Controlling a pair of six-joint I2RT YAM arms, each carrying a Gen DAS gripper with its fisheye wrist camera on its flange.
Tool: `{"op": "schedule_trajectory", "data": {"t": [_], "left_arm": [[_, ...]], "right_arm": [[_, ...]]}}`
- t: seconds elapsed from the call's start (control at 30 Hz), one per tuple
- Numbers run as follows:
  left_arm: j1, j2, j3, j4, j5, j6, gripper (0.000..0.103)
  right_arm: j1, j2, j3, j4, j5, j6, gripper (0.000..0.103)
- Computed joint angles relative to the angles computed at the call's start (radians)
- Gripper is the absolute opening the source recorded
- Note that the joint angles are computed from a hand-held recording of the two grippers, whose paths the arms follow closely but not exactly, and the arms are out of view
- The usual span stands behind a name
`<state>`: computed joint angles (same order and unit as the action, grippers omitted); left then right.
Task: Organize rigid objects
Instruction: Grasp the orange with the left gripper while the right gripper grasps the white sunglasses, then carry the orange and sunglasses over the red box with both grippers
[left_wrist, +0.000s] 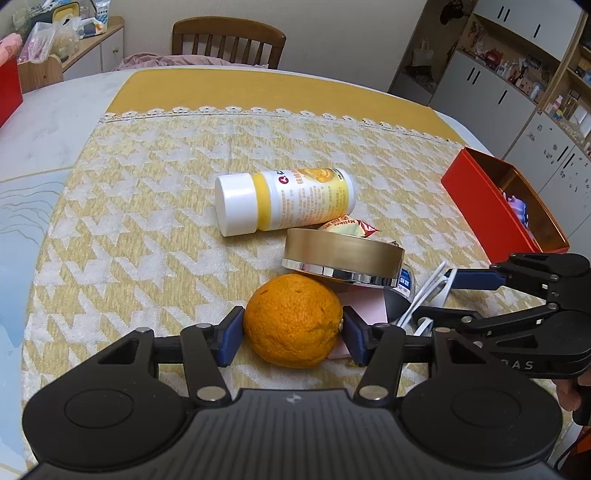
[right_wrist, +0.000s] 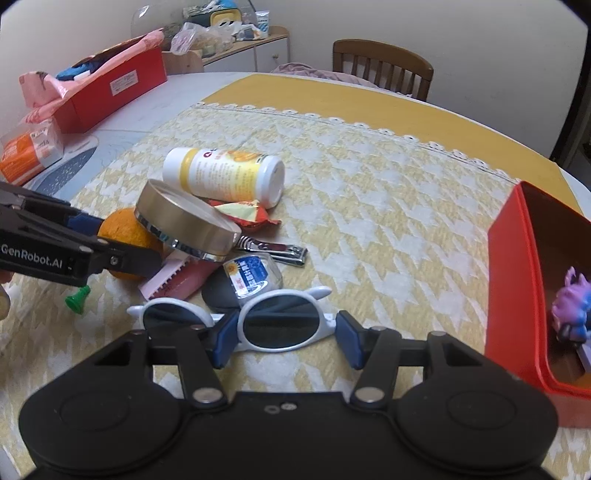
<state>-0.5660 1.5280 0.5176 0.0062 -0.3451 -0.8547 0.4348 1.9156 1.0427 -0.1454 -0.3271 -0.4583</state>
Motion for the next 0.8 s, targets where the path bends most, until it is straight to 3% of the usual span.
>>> {"op": "schedule_trajectory", "data": {"t": [0.53,0.8], "left_arm": [[-0.100,-0.174,0.010,-0.253,-0.077,-0.204,0.055],[-0.157,-0.196,0.112,-0.375,-0.128,-0.236,0.055]], "right_arm": [[-0.127,-0.147,-0.057,-0.069,-0.043,-0.003,0.056],[-0.200,-0.227,-0.022,-0.172,-0.090,-0.059,0.056]]}}
